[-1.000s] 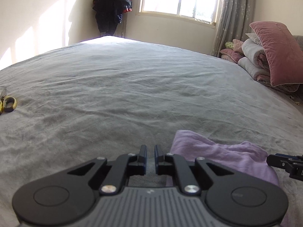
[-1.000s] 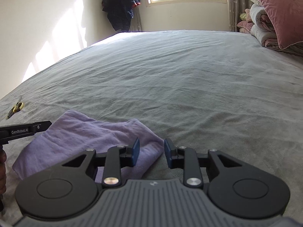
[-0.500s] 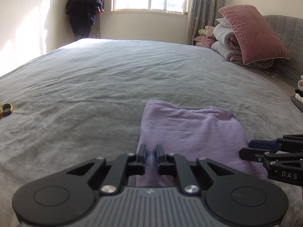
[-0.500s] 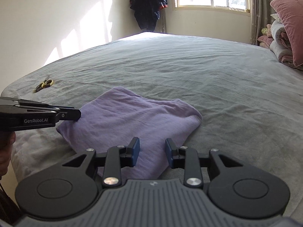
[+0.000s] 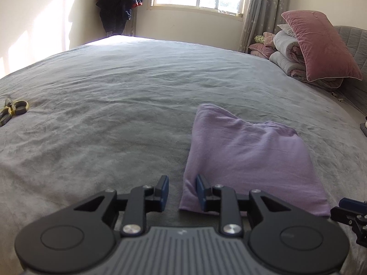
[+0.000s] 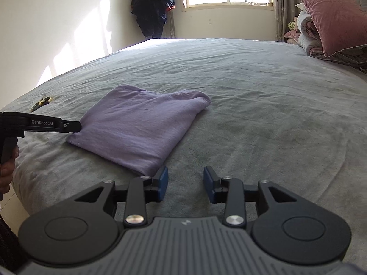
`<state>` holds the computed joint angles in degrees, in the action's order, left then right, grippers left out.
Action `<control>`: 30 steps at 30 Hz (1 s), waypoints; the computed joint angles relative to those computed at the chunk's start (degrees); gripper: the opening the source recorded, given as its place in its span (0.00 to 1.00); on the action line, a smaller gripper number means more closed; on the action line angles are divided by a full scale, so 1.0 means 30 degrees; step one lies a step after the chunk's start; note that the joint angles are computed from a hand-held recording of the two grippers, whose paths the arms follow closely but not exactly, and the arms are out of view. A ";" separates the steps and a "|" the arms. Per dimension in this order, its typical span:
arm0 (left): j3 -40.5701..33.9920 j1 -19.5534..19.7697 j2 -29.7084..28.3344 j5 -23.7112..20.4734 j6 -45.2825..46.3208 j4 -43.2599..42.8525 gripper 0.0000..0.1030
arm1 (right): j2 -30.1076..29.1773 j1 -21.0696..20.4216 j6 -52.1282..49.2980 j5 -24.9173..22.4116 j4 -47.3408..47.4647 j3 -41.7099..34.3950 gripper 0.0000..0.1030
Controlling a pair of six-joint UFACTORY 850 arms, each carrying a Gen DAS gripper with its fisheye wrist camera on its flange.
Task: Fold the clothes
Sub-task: 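Pull both open tools back from the folded pants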
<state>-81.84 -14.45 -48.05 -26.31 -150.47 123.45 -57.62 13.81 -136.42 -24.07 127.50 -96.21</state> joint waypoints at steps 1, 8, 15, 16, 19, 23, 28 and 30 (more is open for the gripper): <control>0.0099 0.0001 0.0067 -0.0002 0.0205 -0.0220 0.30 | 0.0121 0.0024 -0.0217 0.0145 0.0149 0.0136 0.39; 0.0836 0.0278 0.0541 -0.0020 -0.0362 -0.0613 0.30 | 0.0880 0.0139 -0.2021 0.1046 0.1972 0.1001 0.42; 0.1300 0.0741 0.0916 0.0354 -0.2992 0.0065 0.44 | 0.1132 0.0297 -0.3455 0.1746 0.3435 0.1259 0.66; 0.1315 0.0753 0.0932 0.0335 -0.3129 0.0151 0.48 | 0.1109 0.0321 -0.3574 0.1877 0.3572 0.1213 0.69; 0.1215 0.0709 0.0894 0.0089 -0.2575 -0.0433 0.70 | 0.0960 0.0365 -0.3395 0.2345 0.3334 0.1002 0.73; 0.1128 0.0912 0.0899 0.0581 -0.3188 -0.0287 0.89 | 0.0784 0.0393 -0.4341 0.2599 0.4179 0.0929 0.82; 0.1474 0.1290 0.1054 0.1200 -0.7406 0.3152 0.99 | 0.0511 0.0290 -0.3093 0.2947 0.3535 0.0608 1.00; 0.1393 0.1267 0.1001 0.1209 -0.7292 0.2946 0.99 | 0.0415 0.0185 -0.1496 0.2984 0.2311 0.0442 1.00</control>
